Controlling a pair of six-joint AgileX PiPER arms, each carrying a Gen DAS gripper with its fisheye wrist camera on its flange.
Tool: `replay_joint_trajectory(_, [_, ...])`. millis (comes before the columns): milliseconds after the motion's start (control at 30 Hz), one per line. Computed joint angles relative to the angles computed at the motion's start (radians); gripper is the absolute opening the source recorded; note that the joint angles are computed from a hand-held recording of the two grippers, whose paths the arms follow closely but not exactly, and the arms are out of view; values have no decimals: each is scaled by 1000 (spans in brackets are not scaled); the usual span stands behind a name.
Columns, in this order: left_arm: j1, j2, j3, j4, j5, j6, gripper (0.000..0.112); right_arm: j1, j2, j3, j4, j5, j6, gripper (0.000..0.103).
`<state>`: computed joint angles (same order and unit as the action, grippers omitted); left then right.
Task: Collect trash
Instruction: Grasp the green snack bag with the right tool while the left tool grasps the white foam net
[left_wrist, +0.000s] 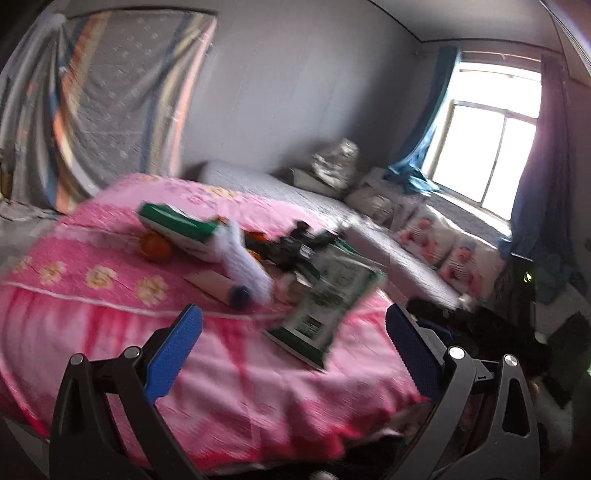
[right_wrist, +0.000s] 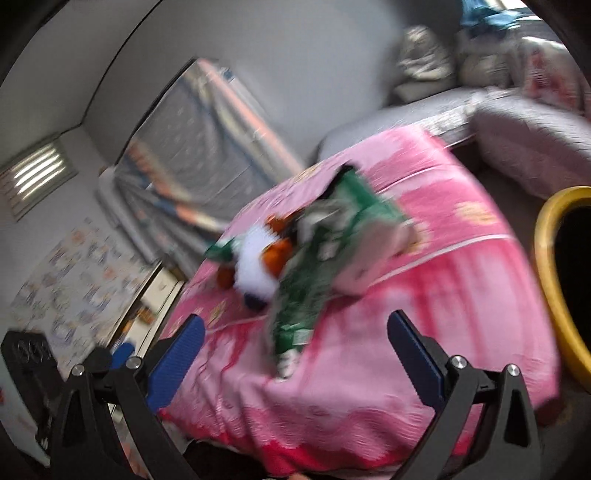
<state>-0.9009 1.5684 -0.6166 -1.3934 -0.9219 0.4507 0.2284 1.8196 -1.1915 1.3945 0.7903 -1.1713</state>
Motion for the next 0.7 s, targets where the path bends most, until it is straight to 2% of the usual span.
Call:
replay_joint_trajectory(100, [20, 26, -53, -156, -92, 164, 95, 58, 60, -86, -65, -21, 70, 96])
replay_joint_trajectory(133, [41, 29, -63, -183, -95, 209, 95, 64, 86, -118, -89, -16, 106, 96])
replay_joint_trajectory(200, [98, 15, -56, -178, -47, 256, 95, 77, 160, -216, -162, 10, 240, 96])
replay_joint_trajectory(367, [227, 37, -76, -139, 81, 395, 95, 98, 257, -351, -251, 44, 415, 96])
replay_joint_trajectory(467, [357, 41, -88, -70, 260, 382, 95, 109, 313, -441, -298, 75, 504, 96])
replay_joint_trajectory(500, [383, 46, -93, -53, 294, 371, 95, 114, 329, -467, -305, 83, 524, 94])
replay_joint_trajectory(567, [434, 65, -112, -15, 361, 355, 95, 124, 351, -509, -318, 90, 546, 88])
replay_joint_trajectory(667, [452, 103, -160, -39, 385, 409, 95, 136, 385, -565, -348, 103, 586, 82])
replay_joint_trajectory(700, [455, 116, -177, -56, 390, 437, 95, 138, 404, -590, -358, 120, 602, 73])
